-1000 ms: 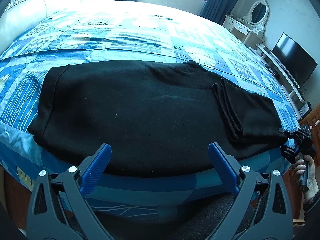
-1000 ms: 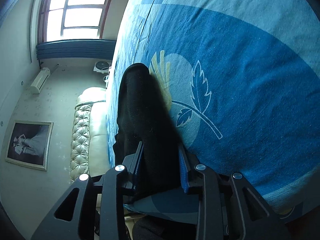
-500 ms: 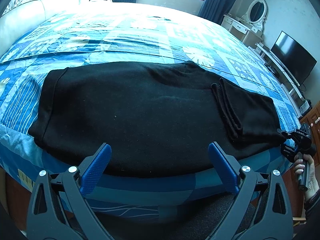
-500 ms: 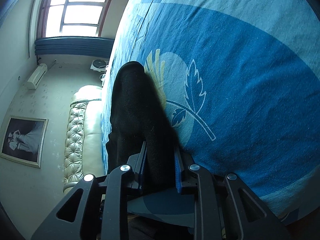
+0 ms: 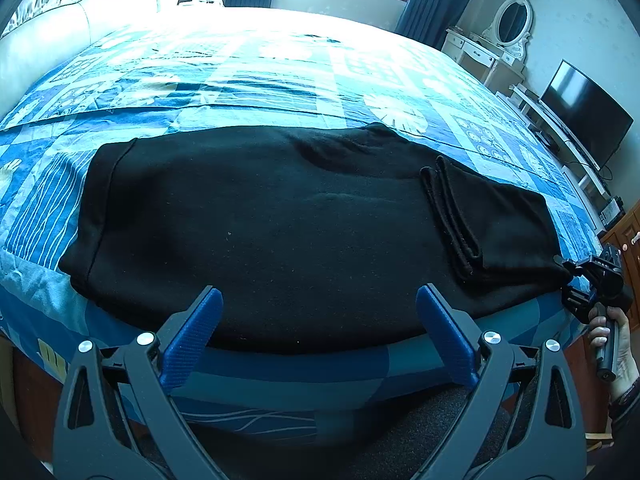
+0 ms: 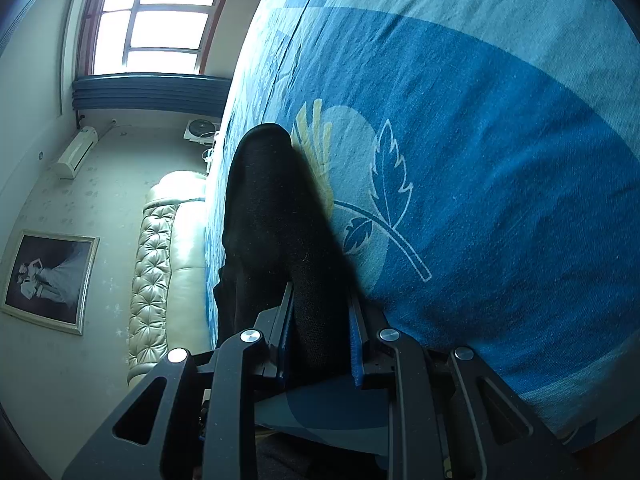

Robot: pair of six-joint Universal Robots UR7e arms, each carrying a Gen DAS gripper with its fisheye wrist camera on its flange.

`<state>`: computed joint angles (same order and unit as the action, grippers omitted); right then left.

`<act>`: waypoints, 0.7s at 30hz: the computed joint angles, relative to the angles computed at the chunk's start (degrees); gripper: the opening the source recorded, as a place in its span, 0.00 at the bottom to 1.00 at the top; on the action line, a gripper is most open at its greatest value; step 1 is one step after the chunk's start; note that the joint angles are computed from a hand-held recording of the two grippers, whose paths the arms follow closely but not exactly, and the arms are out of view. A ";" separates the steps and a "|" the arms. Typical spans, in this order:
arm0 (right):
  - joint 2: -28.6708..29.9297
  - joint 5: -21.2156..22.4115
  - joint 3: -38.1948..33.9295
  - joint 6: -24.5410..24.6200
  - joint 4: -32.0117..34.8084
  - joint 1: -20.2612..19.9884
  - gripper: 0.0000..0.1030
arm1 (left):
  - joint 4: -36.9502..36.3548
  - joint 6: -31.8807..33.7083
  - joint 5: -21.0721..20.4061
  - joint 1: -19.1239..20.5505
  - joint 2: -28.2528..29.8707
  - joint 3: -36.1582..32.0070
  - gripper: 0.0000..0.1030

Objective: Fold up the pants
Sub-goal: 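Grasp the edge of the folded black trousers with the right gripper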

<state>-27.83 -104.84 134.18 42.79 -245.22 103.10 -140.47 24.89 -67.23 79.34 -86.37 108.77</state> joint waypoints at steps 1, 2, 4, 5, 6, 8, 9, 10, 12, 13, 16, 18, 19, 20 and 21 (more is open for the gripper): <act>-0.02 0.05 0.02 -0.02 -0.07 0.01 0.21 | 0.05 0.06 0.04 -0.01 -0.02 -0.03 0.95; 0.03 0.28 0.09 -0.06 -0.41 -0.08 0.22 | 0.09 0.14 0.07 -0.02 -0.02 -0.04 0.95; 0.45 0.93 0.28 -0.29 -1.91 -0.38 0.23 | 0.15 0.23 0.24 -0.10 -0.04 0.01 0.95; 0.80 1.23 0.30 -0.45 -2.92 -0.44 0.24 | 0.19 0.32 0.30 -0.10 -0.02 0.00 0.95; 1.12 1.53 0.32 -0.53 -3.96 -0.50 0.25 | 0.20 0.38 0.41 -0.11 0.00 0.01 0.95; 1.56 2.35 0.42 -0.35 -5.61 -0.69 0.30 | 0.03 0.44 0.63 -0.09 0.09 0.00 0.95; 1.73 2.51 0.38 -0.01 -6.22 -0.65 0.31 | -0.01 0.39 0.68 -0.06 0.12 -0.04 0.95; 1.88 2.64 0.37 0.22 -6.83 -0.60 0.34 | -0.04 0.29 0.71 -0.06 0.15 -0.05 0.95; 1.76 2.33 0.29 0.59 -6.89 -0.17 0.40 | -0.17 0.21 0.82 -0.03 0.18 -0.05 0.95; 1.39 1.88 0.27 0.73 -6.40 0.25 0.45 | -0.24 0.21 0.89 -0.04 0.18 -0.02 0.95; 0.15 -2.00 0.16 1.93 -4.61 2.46 0.58 | -0.40 0.23 1.02 -0.02 0.23 0.00 0.95; -0.51 -7.25 -0.19 3.26 -3.32 4.70 0.61 | -0.51 0.36 1.09 0.02 0.25 0.01 0.95; -0.98 -9.72 -0.26 3.83 -2.43 5.71 0.61 | -0.59 0.41 1.15 0.04 0.27 0.00 0.95; -1.57 -12.43 -0.41 4.18 -1.15 6.87 0.61 | -0.62 0.39 1.21 0.05 0.28 0.01 0.95; -2.18 -15.54 -0.72 4.24 0.33 8.23 0.61 | -0.57 0.34 1.22 0.09 0.30 -0.05 0.95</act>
<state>-30.00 -120.38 133.47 47.02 -244.89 111.33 -141.03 25.23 -66.01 79.43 -86.07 108.72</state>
